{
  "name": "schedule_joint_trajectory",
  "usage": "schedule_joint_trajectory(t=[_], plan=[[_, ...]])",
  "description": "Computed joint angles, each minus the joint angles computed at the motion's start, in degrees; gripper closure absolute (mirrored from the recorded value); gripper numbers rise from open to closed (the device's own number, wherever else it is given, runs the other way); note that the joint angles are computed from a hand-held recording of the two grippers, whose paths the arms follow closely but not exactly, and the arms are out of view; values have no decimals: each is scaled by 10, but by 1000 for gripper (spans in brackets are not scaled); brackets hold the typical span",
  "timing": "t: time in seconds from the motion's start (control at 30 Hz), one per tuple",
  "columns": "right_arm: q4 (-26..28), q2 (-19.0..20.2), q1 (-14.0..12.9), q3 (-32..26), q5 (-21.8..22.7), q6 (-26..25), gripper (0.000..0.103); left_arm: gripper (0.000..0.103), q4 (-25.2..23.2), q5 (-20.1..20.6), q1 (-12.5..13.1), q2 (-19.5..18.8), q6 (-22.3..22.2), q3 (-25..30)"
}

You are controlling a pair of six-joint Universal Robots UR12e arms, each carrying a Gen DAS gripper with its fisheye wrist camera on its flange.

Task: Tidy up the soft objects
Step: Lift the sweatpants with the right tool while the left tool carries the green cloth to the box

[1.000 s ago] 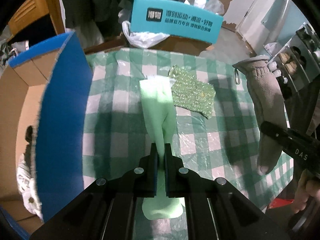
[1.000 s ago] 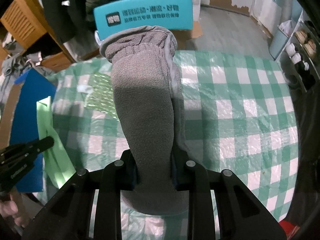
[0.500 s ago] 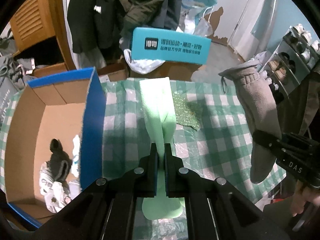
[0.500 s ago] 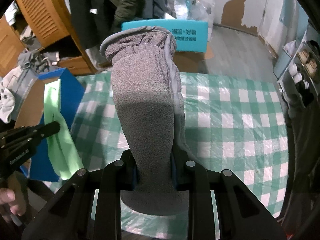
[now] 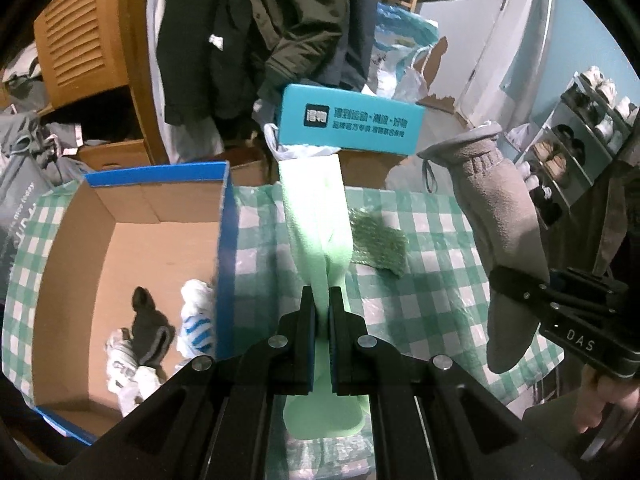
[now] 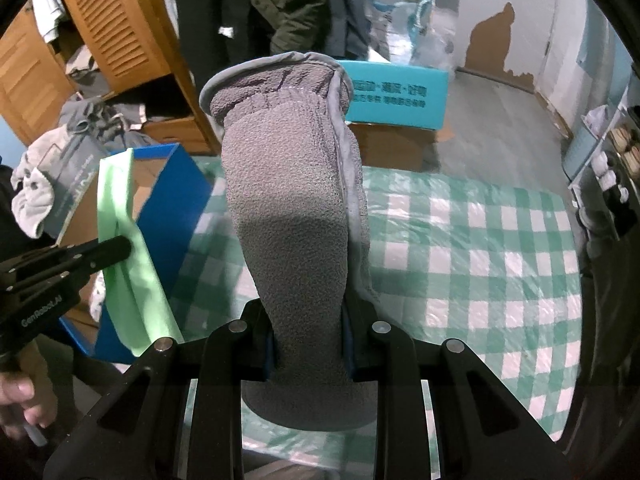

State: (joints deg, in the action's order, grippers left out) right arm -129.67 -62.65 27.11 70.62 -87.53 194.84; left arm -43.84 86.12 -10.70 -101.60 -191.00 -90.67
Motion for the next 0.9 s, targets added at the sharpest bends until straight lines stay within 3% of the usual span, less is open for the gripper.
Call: schedule_joint_trajectory(t=[0.5,0.9], plan=[[20,41,26,-73,24,-33,80,98,14,4,30,26,-11,-22],[68,93,47,-162,47,-58,80,98,22,14,60,44,-25,-46]])
